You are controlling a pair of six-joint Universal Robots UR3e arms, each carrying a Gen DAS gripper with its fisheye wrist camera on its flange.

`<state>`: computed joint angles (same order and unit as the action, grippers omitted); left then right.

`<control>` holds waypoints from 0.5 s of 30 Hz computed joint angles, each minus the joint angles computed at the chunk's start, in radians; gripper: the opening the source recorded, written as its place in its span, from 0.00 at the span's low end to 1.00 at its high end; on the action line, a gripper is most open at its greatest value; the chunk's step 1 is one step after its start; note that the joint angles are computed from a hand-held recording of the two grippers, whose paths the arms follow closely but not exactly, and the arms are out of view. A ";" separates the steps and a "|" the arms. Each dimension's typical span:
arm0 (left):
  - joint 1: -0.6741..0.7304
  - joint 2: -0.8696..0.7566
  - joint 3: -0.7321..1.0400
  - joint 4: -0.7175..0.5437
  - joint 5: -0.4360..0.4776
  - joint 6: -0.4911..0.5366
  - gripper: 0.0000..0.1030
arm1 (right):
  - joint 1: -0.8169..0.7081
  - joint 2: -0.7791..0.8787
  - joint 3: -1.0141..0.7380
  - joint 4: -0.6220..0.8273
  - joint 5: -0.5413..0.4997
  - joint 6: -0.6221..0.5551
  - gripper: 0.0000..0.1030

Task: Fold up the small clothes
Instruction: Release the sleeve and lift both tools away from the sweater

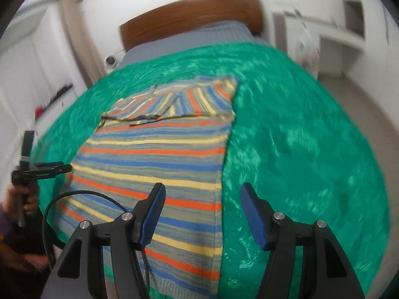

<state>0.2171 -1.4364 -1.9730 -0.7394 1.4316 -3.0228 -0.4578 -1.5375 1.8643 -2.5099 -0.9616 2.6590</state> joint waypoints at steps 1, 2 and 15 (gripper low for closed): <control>0.009 0.030 -0.033 0.013 -0.005 -0.015 0.80 | 0.015 -0.013 0.004 -0.022 -0.023 -0.007 0.61; 0.021 0.058 -0.064 0.031 -0.010 -0.027 0.80 | 0.032 -0.026 0.008 -0.054 -0.049 -0.012 0.62; 0.127 0.045 -0.220 0.337 0.116 -0.060 0.95 | 0.130 -0.121 0.275 -0.666 -0.261 0.136 0.90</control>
<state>0.3441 -1.3918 -2.1926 -0.4028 1.5477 -3.0831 -0.3279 -1.6587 2.1388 -3.1755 -1.2223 2.7950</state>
